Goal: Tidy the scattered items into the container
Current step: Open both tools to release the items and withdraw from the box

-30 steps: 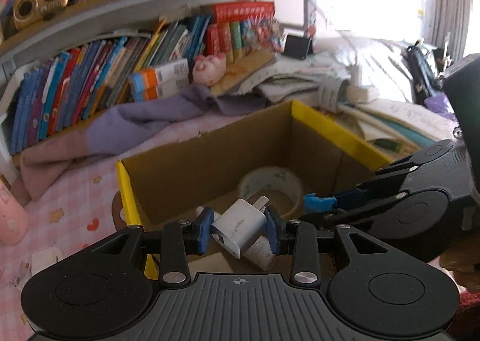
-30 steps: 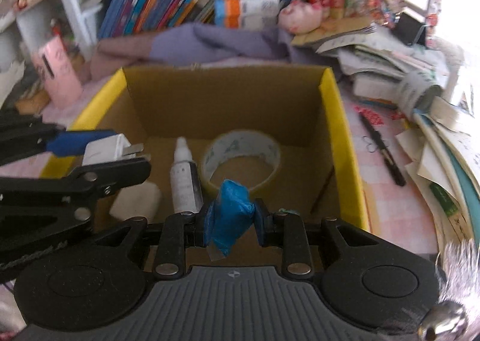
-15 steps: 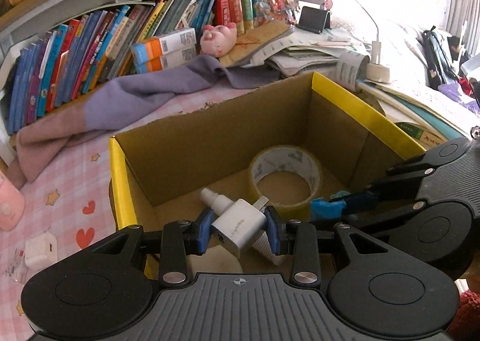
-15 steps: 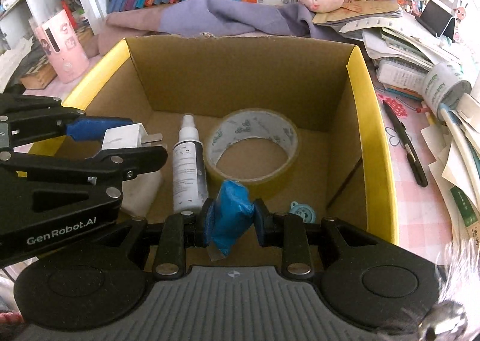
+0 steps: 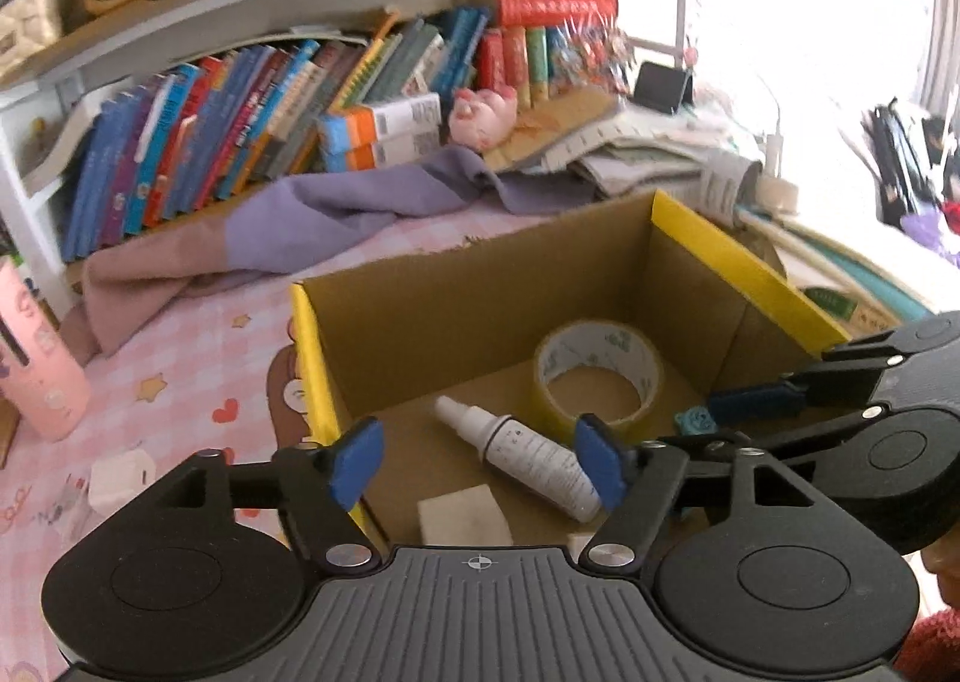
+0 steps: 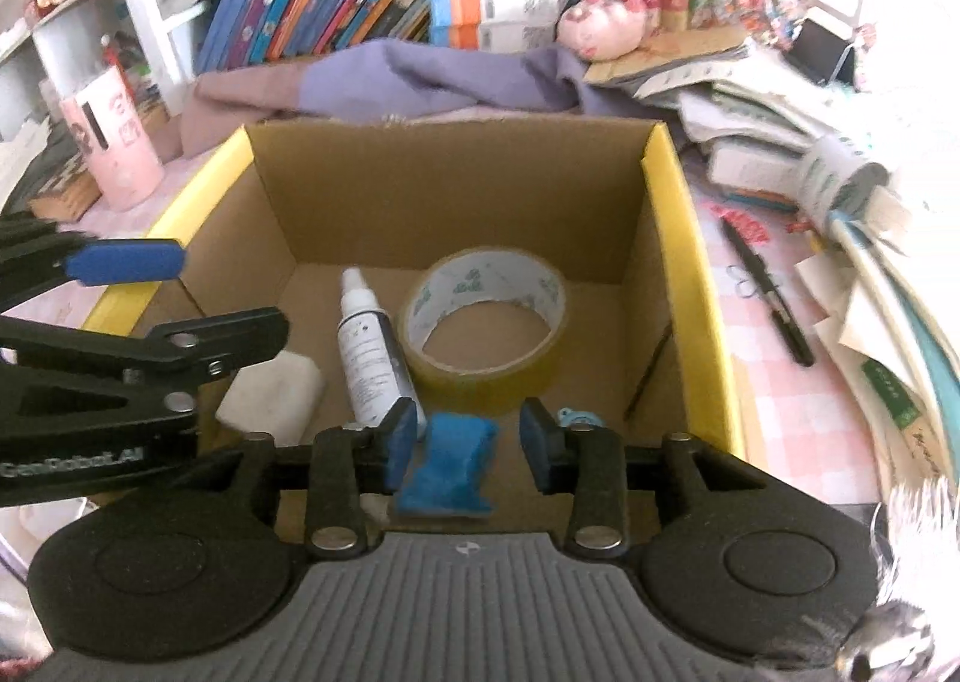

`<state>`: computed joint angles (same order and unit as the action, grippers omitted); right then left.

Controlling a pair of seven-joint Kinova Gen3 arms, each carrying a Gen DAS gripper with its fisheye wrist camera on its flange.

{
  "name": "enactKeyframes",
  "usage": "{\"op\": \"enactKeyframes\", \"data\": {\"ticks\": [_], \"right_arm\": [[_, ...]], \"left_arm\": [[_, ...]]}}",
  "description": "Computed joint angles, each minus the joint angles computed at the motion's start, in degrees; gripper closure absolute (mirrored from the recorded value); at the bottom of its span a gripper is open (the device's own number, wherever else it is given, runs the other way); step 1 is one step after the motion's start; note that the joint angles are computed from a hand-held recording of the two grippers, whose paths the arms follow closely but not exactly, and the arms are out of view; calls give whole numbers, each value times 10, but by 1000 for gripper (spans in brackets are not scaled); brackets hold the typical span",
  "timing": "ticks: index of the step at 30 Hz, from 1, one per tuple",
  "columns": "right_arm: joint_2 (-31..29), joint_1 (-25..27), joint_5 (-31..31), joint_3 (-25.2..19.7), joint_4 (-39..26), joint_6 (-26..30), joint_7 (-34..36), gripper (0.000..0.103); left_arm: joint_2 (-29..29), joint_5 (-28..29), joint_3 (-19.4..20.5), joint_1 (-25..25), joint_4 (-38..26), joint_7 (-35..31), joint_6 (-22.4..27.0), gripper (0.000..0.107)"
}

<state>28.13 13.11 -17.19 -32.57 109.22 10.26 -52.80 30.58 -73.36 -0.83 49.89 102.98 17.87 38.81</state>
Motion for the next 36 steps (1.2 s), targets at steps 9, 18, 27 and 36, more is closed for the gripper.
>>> {"op": "enactKeyframes", "data": {"ticks": [9,18,27,36], "right_arm": [[-46,83,11,-93,98,-120,-58,62],[-115,80,44,-115,192,-204,-153,62],[-198,-31,27,-57,277,-244,-211,61],[-253,-191,-106,15,329,-257,-159,59]], "left_arm": [[-9,-81,29,55,42,103,83,23],[-42,-129,92,60,117,180,152,18],[-83,-120,152,72,201,260,204,15],[-114,-66,191,94,259,318,234,15]]}}
